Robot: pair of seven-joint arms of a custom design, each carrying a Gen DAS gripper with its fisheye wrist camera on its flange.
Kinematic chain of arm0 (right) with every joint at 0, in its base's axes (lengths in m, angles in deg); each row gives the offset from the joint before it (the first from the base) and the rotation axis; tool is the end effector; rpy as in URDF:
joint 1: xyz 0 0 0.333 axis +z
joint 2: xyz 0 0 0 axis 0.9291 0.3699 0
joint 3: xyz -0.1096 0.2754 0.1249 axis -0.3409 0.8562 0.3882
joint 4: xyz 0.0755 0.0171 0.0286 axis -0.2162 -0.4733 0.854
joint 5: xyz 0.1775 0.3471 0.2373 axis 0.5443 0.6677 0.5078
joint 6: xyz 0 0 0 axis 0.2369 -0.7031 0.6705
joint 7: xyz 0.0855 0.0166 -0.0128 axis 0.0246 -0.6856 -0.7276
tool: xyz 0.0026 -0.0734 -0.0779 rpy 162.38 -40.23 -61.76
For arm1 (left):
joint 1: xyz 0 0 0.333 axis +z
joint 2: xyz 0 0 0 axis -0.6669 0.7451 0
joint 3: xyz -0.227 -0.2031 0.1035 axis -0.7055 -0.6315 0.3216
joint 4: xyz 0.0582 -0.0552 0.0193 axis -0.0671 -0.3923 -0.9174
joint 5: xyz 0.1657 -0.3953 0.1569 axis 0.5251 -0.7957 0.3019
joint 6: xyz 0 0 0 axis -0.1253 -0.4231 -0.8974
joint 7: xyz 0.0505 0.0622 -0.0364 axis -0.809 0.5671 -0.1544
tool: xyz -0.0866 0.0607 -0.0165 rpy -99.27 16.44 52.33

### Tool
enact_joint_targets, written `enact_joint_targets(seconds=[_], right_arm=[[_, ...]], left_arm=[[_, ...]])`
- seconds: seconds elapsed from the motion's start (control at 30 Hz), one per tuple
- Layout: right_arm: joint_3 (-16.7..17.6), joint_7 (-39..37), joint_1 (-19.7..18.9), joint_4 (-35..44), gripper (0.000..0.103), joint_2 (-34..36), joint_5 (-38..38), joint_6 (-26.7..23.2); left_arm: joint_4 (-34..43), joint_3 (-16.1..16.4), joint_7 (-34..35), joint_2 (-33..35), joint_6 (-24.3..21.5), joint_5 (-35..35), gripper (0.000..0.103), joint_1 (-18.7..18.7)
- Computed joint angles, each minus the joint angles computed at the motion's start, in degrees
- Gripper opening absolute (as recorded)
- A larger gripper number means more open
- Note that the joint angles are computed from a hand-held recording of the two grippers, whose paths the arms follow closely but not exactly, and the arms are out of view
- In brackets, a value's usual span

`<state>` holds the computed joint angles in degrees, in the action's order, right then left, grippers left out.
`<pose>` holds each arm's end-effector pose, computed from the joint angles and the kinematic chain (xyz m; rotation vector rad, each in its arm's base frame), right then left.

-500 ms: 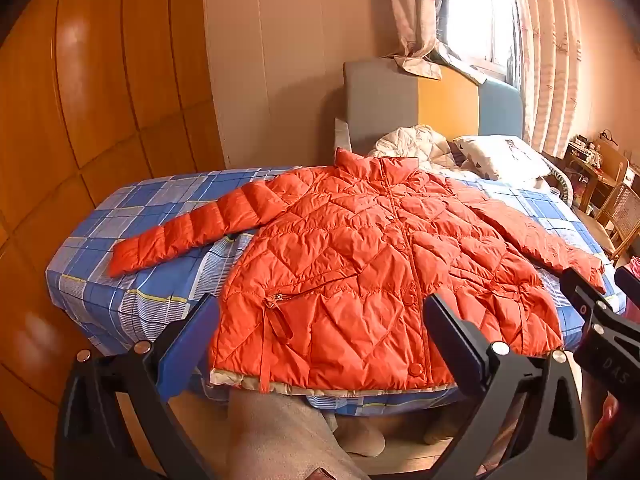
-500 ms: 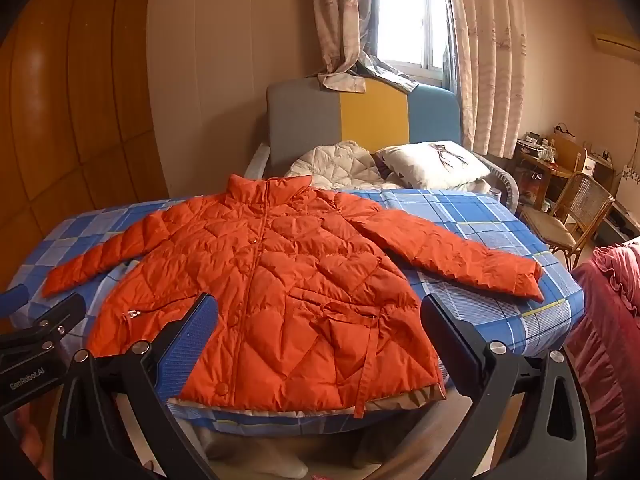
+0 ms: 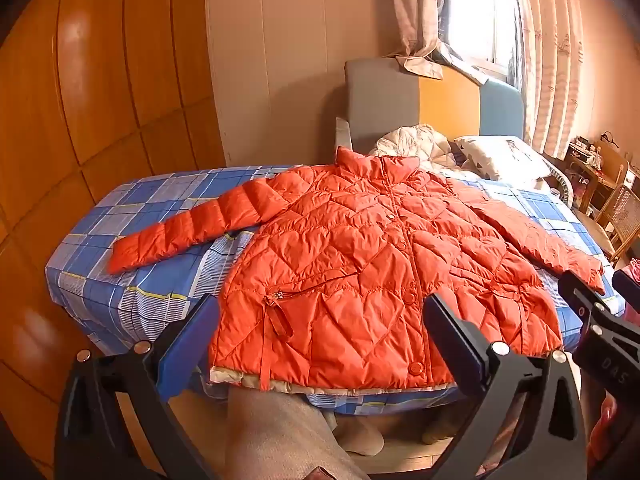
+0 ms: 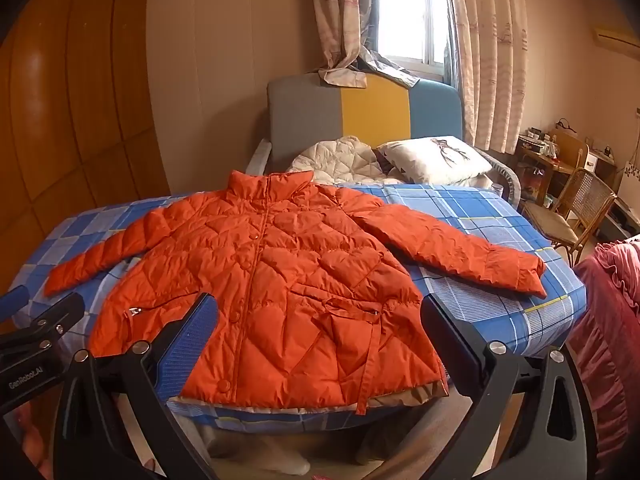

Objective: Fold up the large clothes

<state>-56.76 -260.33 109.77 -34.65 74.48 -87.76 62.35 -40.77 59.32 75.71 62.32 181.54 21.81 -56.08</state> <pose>0.4769 0.4825 0.6110 -1.1856 2.1484 -1.1059 0.5248 -0.3366 0.5912 -1.3500 2.0370 -0.9514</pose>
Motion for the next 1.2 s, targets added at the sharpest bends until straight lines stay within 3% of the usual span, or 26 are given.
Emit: enact_joint_targets(seconds=[1.2], right_arm=[[-0.1, -0.4, 0.2, 0.1, 0.1, 0.1, 0.1, -0.5]], left_arm=[[-1.0, -0.3, -0.6, -0.3, 0.2, 0.6, 0.101, 0.0]])
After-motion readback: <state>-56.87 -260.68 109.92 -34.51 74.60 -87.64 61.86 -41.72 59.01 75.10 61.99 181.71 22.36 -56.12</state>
